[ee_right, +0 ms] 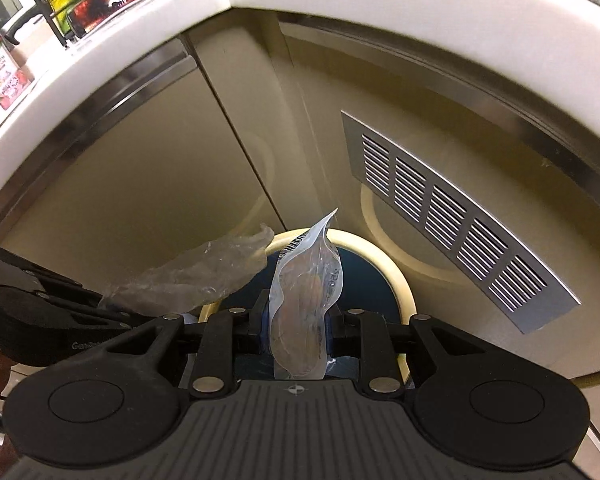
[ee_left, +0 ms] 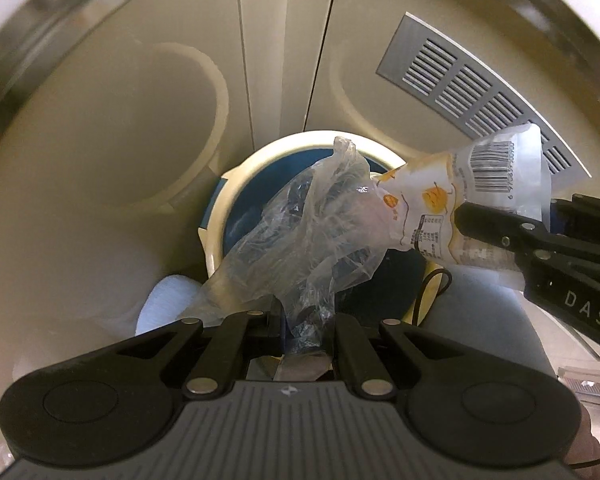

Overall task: Collect trash
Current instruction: 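Carry the clear bag and white pouch down over the trash bin with both grippers, then open the left gripper while the right gripper opens, dropping both items into the bin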

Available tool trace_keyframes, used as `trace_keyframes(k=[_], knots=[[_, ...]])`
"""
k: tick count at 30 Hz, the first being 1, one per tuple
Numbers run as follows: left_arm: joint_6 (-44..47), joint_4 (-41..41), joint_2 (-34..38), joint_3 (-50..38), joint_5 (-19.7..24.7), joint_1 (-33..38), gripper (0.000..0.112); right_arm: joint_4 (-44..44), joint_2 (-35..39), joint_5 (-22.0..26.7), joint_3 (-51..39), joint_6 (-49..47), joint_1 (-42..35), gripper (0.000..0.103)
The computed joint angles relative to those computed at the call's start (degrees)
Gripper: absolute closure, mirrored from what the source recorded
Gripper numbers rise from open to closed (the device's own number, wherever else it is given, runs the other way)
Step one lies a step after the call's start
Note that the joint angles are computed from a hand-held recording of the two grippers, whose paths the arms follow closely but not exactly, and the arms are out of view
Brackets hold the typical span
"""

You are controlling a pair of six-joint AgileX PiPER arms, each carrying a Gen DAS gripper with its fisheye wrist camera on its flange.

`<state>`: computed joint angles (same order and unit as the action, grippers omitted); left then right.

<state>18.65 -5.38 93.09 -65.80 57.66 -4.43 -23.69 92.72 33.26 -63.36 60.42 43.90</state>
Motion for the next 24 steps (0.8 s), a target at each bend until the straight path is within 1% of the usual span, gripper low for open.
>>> trace_keyframes(k=[4,10,19,21,23,24], knots=[[0.5,0.1,2.4,-1.4,0.7,0.0,0.108,1.9,2.0,0.2,-1.8,-2.9,-1.1,0.076],[-0.8,1.8,5.5,-2.3,-0.8,-2.3,0.108,3.8,4.5,0.3,-3.2,-6.2,-2.4,0.076],[-1.6,3.6,7.9,-3.2,-1.9,-3.8,0.108,3.9,6.3,0.4,-3.9,-6.9,-3.2,0.076],[-1.9,4.1,8.0,-3.5,-1.4,-4.0,0.108,3.4,6.7,0.5,-4.0,-6.3,-3.1,0.076],[-1.8,4.2,8.7,-3.8,-1.9,-4.3,0.103,3.4,7.3,0.4,-4.5,-6.7,-3.5,0.075],[-1.8,4.6,9.0,-4.1,-1.7,-4.4,0.089,3.6,7.6,0.2,-4.7,-7.0,-3.8,0.074]])
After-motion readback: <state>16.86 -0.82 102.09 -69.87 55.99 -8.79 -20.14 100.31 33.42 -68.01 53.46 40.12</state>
